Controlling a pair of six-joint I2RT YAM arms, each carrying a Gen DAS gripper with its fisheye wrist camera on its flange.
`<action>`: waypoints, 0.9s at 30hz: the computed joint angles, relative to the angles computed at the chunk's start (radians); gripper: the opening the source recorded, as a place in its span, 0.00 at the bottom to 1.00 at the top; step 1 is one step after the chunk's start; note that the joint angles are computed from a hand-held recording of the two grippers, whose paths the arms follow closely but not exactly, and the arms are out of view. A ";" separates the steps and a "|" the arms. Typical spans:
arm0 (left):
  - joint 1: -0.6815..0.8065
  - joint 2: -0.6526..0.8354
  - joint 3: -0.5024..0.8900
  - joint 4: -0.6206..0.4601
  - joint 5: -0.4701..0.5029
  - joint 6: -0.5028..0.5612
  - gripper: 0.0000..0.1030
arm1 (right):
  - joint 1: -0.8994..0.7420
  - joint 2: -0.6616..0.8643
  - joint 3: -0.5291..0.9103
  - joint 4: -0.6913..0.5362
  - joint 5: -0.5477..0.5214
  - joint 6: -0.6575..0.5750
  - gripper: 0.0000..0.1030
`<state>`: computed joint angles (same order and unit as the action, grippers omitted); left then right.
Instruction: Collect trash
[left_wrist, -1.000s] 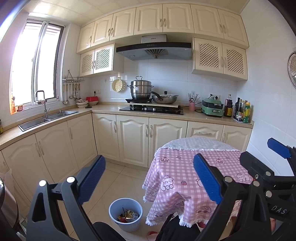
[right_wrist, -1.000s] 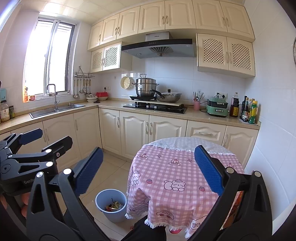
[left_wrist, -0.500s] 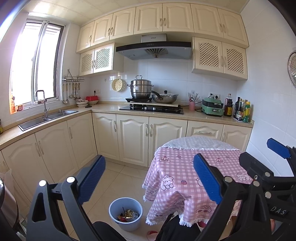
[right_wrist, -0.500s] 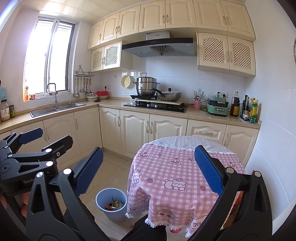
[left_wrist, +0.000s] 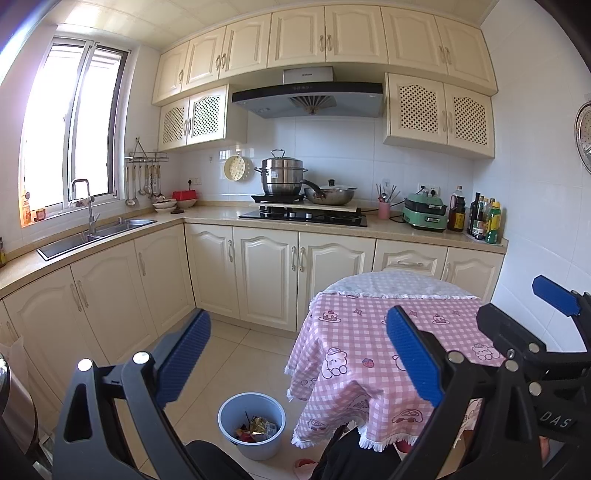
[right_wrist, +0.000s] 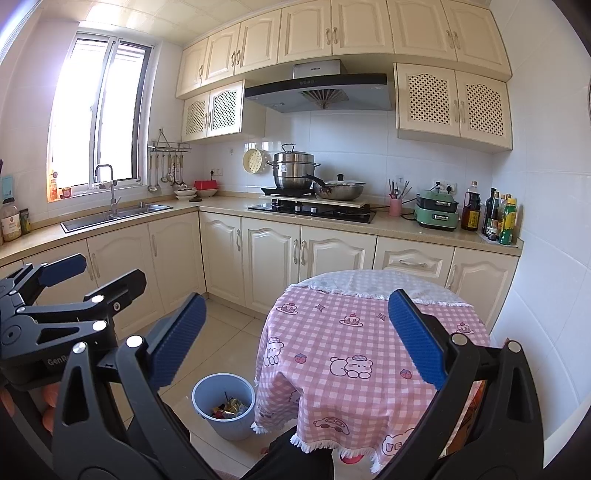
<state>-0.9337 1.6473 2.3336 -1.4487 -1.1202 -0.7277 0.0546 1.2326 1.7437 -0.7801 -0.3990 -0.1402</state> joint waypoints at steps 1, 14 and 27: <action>0.000 -0.001 -0.001 0.000 0.001 -0.001 0.91 | -0.001 -0.003 -0.006 0.002 -0.002 -0.001 0.94; 0.001 -0.011 -0.021 0.001 -0.001 -0.008 0.91 | 0.005 0.013 0.015 -0.008 0.003 -0.002 0.94; 0.008 -0.047 -0.087 0.032 0.006 -0.003 0.91 | 0.007 0.015 0.021 -0.013 0.005 -0.001 0.94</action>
